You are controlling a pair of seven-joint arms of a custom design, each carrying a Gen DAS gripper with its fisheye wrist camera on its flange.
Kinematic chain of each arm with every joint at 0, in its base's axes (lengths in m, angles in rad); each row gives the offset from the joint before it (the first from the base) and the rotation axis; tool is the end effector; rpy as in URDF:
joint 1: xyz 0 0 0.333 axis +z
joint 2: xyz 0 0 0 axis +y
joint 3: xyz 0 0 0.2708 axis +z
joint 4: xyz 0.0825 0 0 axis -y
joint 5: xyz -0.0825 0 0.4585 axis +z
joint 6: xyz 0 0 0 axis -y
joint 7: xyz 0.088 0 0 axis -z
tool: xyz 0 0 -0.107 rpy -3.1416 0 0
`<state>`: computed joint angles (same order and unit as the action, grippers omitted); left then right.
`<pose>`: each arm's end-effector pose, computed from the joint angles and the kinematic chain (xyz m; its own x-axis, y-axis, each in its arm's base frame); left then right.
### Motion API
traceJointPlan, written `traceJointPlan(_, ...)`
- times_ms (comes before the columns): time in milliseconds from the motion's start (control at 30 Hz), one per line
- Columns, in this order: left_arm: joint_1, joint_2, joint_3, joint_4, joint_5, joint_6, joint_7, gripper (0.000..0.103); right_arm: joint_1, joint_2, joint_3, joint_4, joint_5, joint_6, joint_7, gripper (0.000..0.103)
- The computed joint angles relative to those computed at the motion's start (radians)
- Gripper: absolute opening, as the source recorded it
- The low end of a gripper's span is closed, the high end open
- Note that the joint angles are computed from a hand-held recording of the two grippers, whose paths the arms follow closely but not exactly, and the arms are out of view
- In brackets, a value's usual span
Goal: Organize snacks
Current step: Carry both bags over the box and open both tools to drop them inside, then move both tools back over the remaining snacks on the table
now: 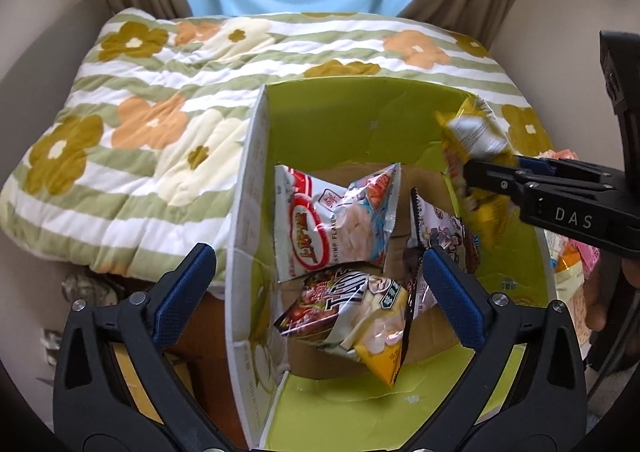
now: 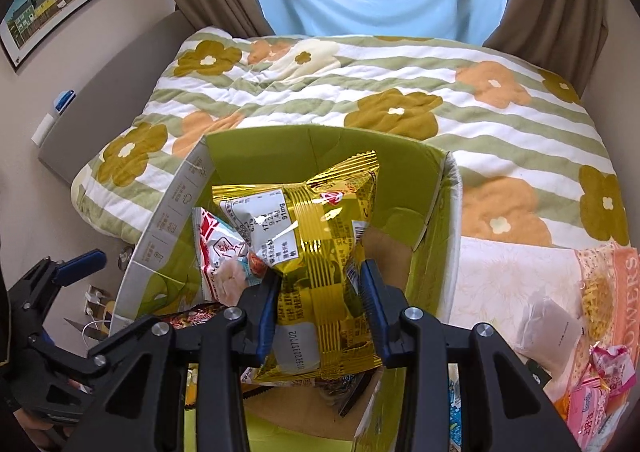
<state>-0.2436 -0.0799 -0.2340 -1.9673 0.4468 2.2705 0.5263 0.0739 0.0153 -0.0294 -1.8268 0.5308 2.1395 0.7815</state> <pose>0.5765 -0.2887 0.4799 0.3186 -0.9465 0.0506 -0.7989 -0.2969 -0.5231 0.6659 0.0514 0.4883 0.6041 -0.7749 -0.1858 -0.7363 -0.4536 -0.5021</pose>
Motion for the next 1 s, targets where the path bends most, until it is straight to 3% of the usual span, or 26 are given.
traceJointPlan(67,-0.002,-0.007,-0.004,-0.002,0.009,-0.018,-0.013,0.102,-0.002,0.001,-0.002,-0.003,0.019,-0.005,-0.008,0.054)
traceJointPlan(133,-0.005,-0.01,-0.004,-0.005,0.0,-0.022,-0.005,0.102,-0.004,-0.007,-0.003,-0.013,0.037,-0.011,-0.027,0.083)
traceJointPlan(167,-0.007,-0.014,-0.007,-0.008,0.003,-0.026,-0.008,0.102,-0.005,-0.02,-0.004,-0.029,0.048,-0.003,-0.04,0.086)
traceJointPlan(333,-0.019,-0.036,-0.017,-0.026,0.011,-0.034,-0.032,0.102,-0.012,-0.078,-0.017,-0.089,0.126,-0.009,-0.105,0.087)
traceJointPlan(433,-0.026,-0.055,-0.023,-0.037,0.019,-0.042,-0.045,0.102,-0.011,-0.115,-0.02,-0.131,0.137,0.0,-0.123,0.094)
traceJointPlan(600,-0.037,-0.094,-0.035,-0.066,0.055,-0.033,-0.068,0.102,-0.01,-0.162,-0.029,-0.167,0.138,-0.013,-0.132,0.095)
traceJointPlan(733,-0.045,-0.109,-0.035,-0.077,0.05,-0.003,-0.052,0.102,-0.012,-0.225,-0.032,-0.216,0.123,0.012,-0.134,0.095)
traceJointPlan(1000,-0.065,-0.083,-0.041,-0.062,0.042,0.132,0.021,0.102,-0.03,-0.387,-0.059,-0.345,0.113,0.101,-0.115,0.095)
